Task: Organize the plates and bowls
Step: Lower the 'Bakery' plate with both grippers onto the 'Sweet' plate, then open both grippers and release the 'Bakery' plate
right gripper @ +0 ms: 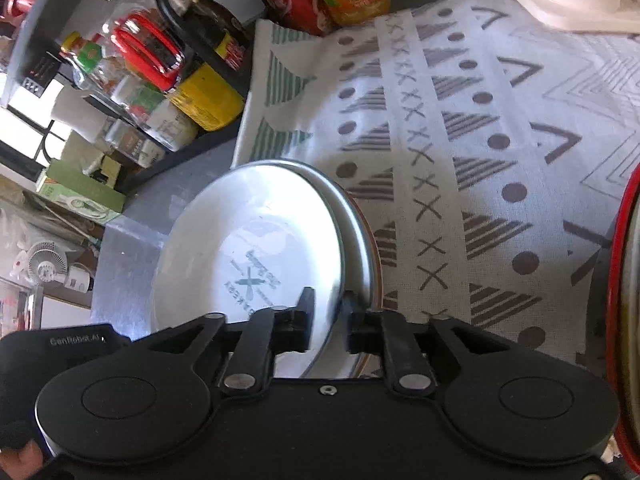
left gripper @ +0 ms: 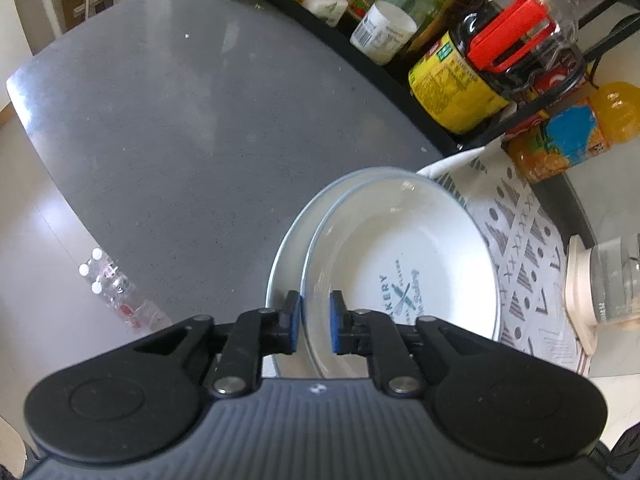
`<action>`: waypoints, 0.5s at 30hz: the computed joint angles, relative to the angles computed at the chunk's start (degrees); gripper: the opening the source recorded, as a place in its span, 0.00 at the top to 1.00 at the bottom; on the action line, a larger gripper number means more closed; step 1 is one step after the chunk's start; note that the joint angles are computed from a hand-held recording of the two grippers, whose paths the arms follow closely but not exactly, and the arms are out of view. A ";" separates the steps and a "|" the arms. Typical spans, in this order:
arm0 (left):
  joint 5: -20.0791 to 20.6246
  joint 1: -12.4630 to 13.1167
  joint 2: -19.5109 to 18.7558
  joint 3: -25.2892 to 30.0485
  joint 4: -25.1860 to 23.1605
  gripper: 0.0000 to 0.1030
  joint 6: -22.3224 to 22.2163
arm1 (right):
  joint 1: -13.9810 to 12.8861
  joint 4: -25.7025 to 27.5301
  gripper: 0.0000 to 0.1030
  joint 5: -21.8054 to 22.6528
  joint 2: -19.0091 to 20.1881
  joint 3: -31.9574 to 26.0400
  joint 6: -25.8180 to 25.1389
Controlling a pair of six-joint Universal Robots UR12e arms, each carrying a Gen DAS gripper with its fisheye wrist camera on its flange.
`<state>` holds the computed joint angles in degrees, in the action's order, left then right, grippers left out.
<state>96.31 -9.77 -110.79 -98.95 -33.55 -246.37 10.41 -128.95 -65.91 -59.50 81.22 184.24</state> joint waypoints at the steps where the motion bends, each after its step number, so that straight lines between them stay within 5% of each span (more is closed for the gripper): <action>1: 0.16 -0.01 0.10 0.14 -0.13 0.80 -0.01 | -0.03 -0.51 0.73 0.09 -0.19 0.07 -0.09; 5: 2.21 -0.58 0.60 0.45 0.71 0.57 0.04 | -0.20 -2.46 0.60 0.91 -0.90 0.41 -0.59; 15: 4.70 -1.96 1.35 1.00 0.85 0.39 1.88 | -0.58 -4.09 0.48 1.92 -2.33 1.79 -1.54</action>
<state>101.01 -11.72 -109.43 -97.95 -32.70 -244.49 9.83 -133.04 -63.99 -61.82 83.02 182.70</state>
